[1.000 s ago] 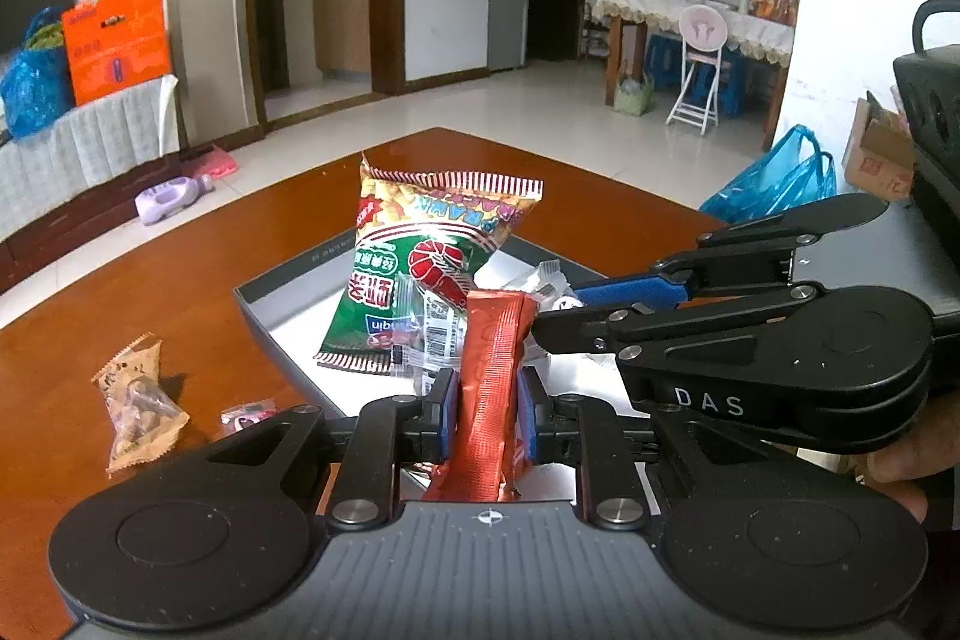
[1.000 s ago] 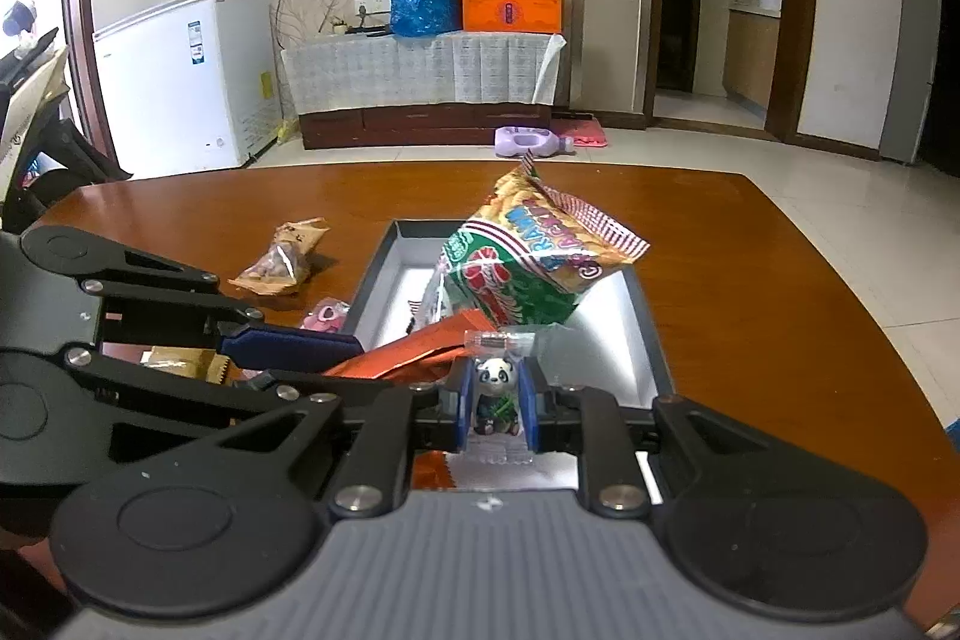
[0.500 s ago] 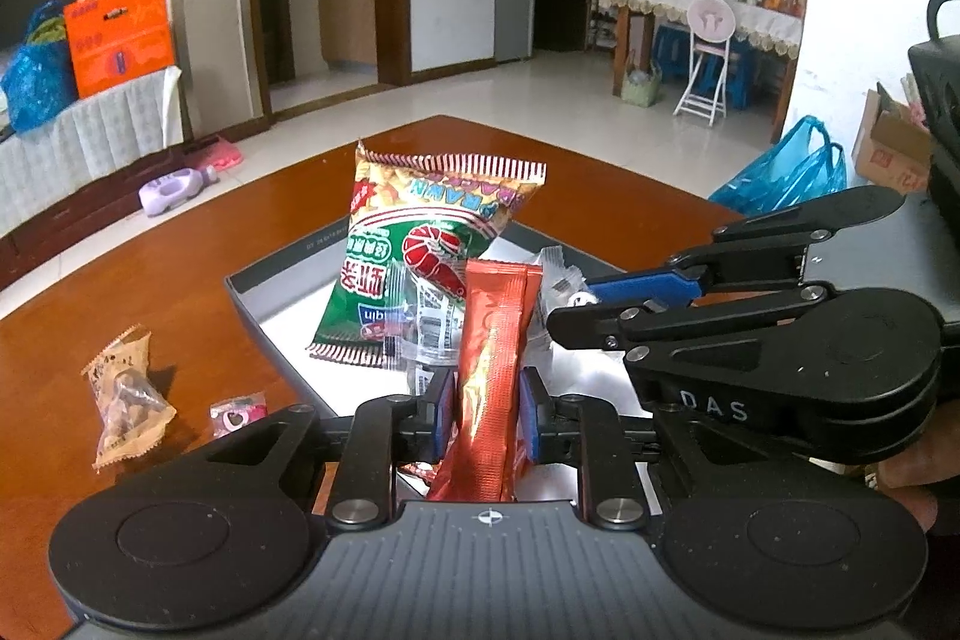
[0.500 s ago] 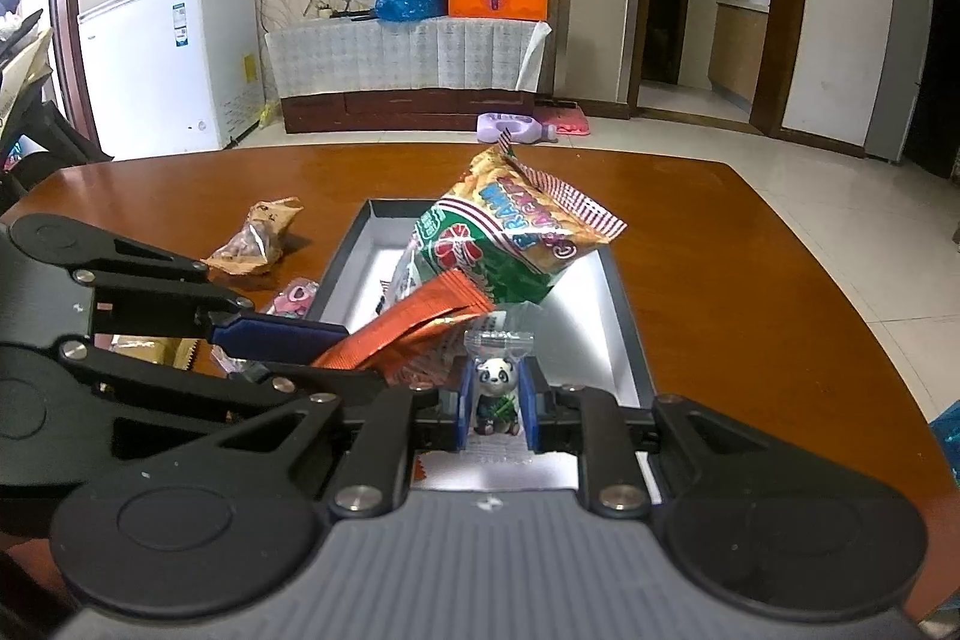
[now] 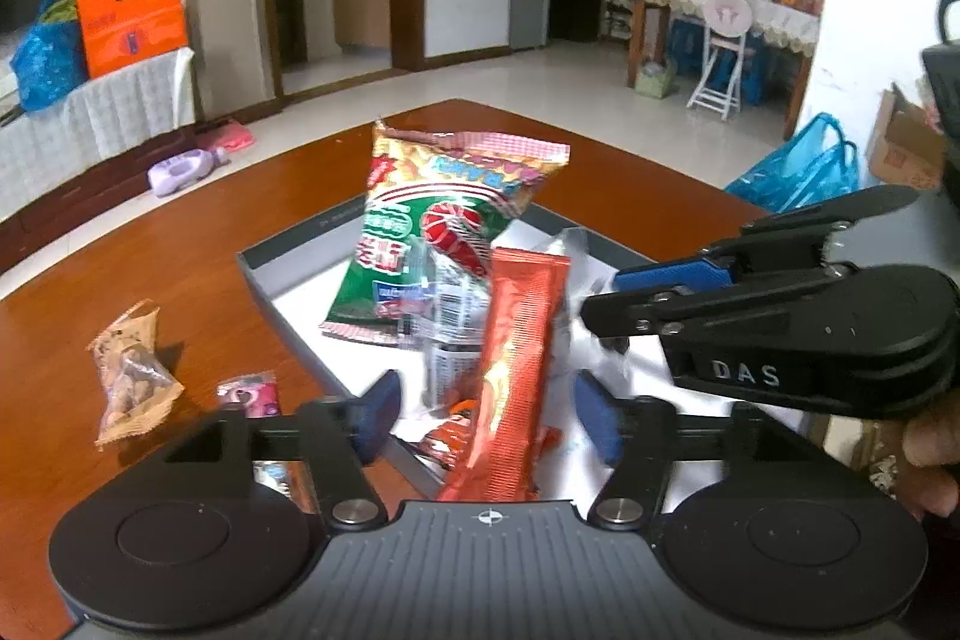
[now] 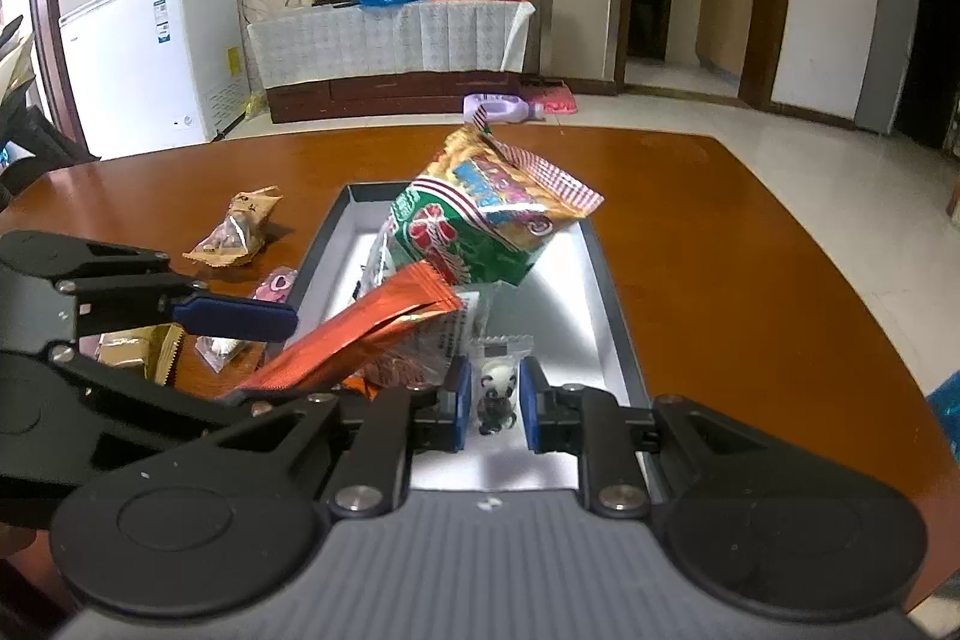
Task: Organize snacks
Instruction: 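Open both grippers to drop the red bar and panda packet into the box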
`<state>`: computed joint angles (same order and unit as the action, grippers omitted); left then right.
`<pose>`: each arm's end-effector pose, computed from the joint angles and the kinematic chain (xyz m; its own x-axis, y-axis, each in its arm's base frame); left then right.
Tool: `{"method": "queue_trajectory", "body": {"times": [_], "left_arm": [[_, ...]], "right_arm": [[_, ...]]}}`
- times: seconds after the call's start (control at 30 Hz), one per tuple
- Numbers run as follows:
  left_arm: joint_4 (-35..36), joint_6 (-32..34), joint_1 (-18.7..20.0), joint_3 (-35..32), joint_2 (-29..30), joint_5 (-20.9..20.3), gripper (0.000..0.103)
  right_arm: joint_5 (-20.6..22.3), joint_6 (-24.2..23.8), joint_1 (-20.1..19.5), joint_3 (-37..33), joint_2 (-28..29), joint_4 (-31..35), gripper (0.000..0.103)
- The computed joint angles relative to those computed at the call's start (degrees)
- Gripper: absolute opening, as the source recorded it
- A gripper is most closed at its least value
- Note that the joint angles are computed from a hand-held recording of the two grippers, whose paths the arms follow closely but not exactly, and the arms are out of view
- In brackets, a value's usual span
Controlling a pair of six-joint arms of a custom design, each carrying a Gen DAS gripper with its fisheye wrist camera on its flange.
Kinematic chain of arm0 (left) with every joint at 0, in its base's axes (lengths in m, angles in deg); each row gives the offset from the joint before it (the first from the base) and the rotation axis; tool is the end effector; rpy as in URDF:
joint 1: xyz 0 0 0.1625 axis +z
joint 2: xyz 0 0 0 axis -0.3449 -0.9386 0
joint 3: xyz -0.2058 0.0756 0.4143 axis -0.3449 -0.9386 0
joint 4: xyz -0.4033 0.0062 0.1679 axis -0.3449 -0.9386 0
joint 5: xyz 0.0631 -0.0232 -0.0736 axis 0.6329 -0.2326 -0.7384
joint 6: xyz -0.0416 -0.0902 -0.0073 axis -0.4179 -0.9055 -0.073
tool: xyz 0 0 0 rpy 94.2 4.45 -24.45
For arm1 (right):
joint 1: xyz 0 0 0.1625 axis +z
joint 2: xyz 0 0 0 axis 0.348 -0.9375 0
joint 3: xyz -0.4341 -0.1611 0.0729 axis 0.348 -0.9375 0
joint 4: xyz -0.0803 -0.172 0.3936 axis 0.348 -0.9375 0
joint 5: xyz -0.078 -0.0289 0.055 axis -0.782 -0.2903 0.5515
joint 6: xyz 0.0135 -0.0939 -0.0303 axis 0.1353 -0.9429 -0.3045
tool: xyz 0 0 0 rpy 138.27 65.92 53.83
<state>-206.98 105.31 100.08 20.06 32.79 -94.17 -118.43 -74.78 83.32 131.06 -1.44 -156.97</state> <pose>-0.0234 -0.9119 0.1345 -0.3746 0.8652 -0.3334 0.9267 0.3379 -0.1645 0.2407 -0.7470 -0.0523 -0.6783 0.2730 0.6822 -0.4108 0.6289 -0.6601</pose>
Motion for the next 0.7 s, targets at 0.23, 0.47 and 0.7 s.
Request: {"method": "queue_trajectory", "body": {"times": [0.23, 0.47, 0.7], "left_arm": [[-0.16, 2.35, 0.30, 1.25, -1.05, -0.83, 0.074], [0.54, 2.09, 0.84, 0.39, -1.31, -1.33, 0.074], [1.15, 2.30, 1.06, 0.02, -1.66, -2.26, 0.074]], "right_arm": [[1.52, -0.16, -0.07, 0.10, -0.08, -1.13, 0.030], [1.47, -1.31, 0.29, -0.62, 0.39, -1.82, 0.033], [2.53, -2.95, 0.86, -1.51, 0.86, -5.91, 0.042]]}}
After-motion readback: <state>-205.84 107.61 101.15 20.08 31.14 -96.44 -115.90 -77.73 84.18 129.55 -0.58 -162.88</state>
